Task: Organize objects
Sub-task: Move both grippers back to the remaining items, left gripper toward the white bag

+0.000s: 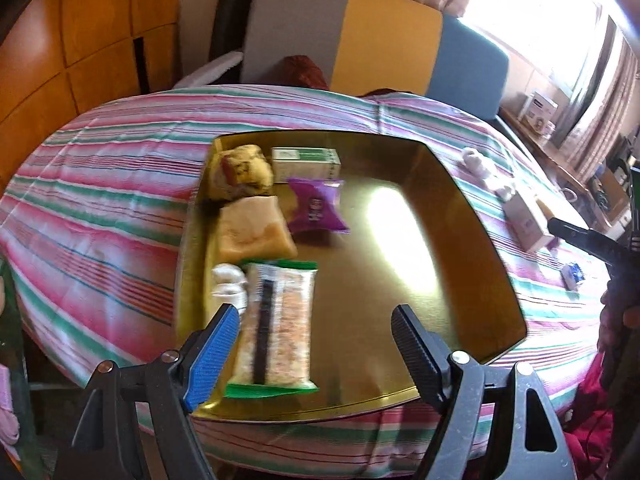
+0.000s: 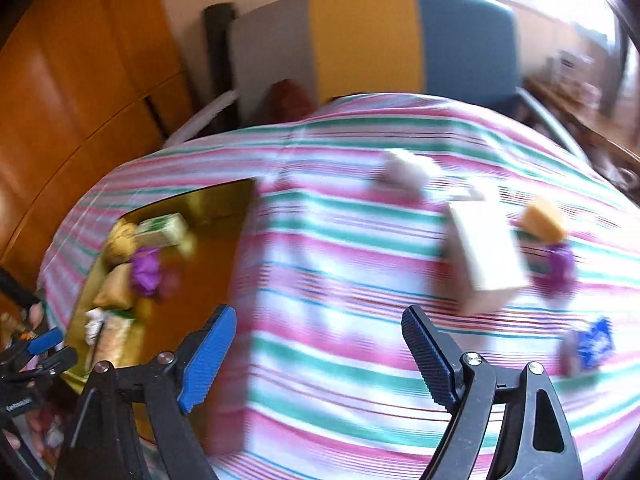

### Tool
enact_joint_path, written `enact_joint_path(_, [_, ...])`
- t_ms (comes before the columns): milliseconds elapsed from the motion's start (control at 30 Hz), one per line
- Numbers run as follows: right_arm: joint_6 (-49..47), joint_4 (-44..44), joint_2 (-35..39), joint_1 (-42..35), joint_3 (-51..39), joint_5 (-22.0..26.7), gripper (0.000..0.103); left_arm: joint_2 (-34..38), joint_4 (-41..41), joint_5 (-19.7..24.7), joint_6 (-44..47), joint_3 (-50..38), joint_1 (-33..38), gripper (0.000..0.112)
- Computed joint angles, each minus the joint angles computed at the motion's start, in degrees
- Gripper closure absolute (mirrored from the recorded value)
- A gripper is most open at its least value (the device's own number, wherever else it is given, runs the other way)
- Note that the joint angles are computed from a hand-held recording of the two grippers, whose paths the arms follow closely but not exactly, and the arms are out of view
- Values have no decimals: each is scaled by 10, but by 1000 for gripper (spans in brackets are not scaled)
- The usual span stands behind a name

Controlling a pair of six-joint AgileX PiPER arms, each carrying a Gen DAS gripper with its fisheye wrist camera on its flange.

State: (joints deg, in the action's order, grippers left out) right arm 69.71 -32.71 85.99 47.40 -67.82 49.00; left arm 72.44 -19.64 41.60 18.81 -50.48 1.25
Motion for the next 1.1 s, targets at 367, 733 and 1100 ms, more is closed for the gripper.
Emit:
enact_joint_path(367, [74, -39, -226, -174, 208, 30, 10, 48, 30, 17, -69, -95, -124, 37])
enact_joint_path(733, [52, 62, -293, -323, 272, -39, 8, 229, 48, 54, -145, -317, -249, 38])
enact_joint_path(1100, [40, 81, -292, -312, 273, -62, 7, 502, 85, 174, -216, -668, -308, 36])
